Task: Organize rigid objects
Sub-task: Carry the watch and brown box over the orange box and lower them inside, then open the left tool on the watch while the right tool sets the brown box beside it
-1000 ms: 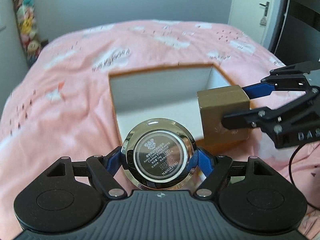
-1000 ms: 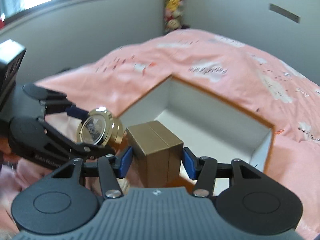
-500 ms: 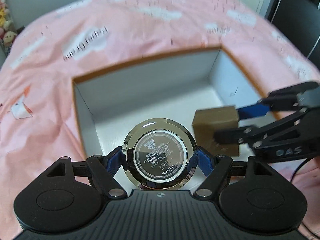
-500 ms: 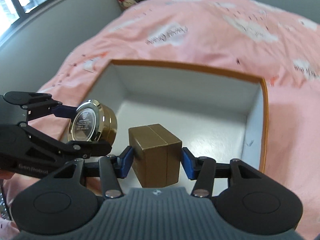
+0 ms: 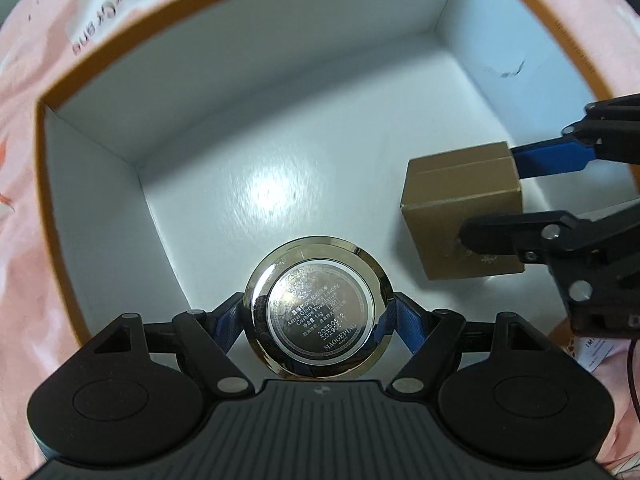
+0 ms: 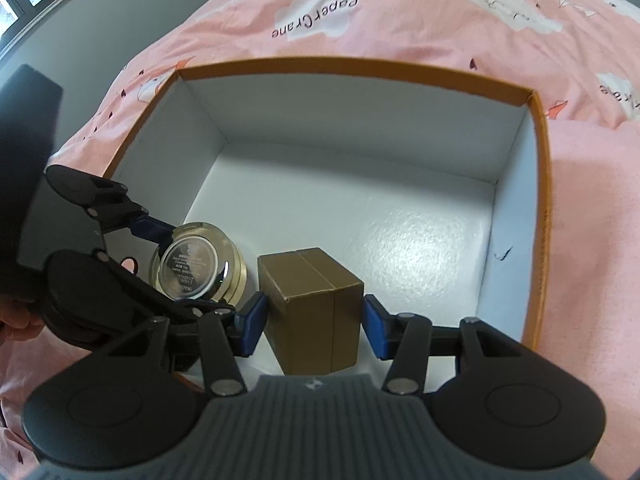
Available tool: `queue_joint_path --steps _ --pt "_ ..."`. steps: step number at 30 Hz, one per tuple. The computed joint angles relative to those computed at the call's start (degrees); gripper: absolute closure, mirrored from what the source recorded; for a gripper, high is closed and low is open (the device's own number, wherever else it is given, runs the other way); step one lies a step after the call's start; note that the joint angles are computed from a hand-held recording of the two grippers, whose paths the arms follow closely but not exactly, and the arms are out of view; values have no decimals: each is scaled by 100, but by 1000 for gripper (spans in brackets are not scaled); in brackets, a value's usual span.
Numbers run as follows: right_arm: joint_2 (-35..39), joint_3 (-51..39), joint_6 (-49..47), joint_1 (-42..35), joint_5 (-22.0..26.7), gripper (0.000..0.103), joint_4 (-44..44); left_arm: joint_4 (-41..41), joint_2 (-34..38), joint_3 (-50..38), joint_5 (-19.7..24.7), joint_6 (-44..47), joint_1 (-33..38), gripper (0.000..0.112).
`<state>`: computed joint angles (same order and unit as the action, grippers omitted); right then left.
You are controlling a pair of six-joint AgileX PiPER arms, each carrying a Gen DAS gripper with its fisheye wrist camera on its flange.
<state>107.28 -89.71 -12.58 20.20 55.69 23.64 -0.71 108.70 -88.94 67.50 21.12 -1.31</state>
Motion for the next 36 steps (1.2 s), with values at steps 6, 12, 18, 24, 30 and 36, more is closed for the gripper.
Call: queue_joint_path --steps 6,12,18,24,30,36 --pt "218 -191 -6 3 177 52 33 -86 152 -44 79 -64 135 19" --pt "328 -372 77 1 280 52 30 -51 133 105 9 -94 116 19" --pt "384 -468 143 36 320 52 -26 -422 223 -33 104 -5 316 15" --pt "406 -522 155 -17 401 52 82 -883 -637 548 -390 436 641 32" --pt "579 -743 136 -101 672 53 414 -1609 -1797 1404 -1180 999 1216 29" --pt "833 -1032 277 -1 911 53 549 -1029 -2209 1667 -1719 217 1159 39"
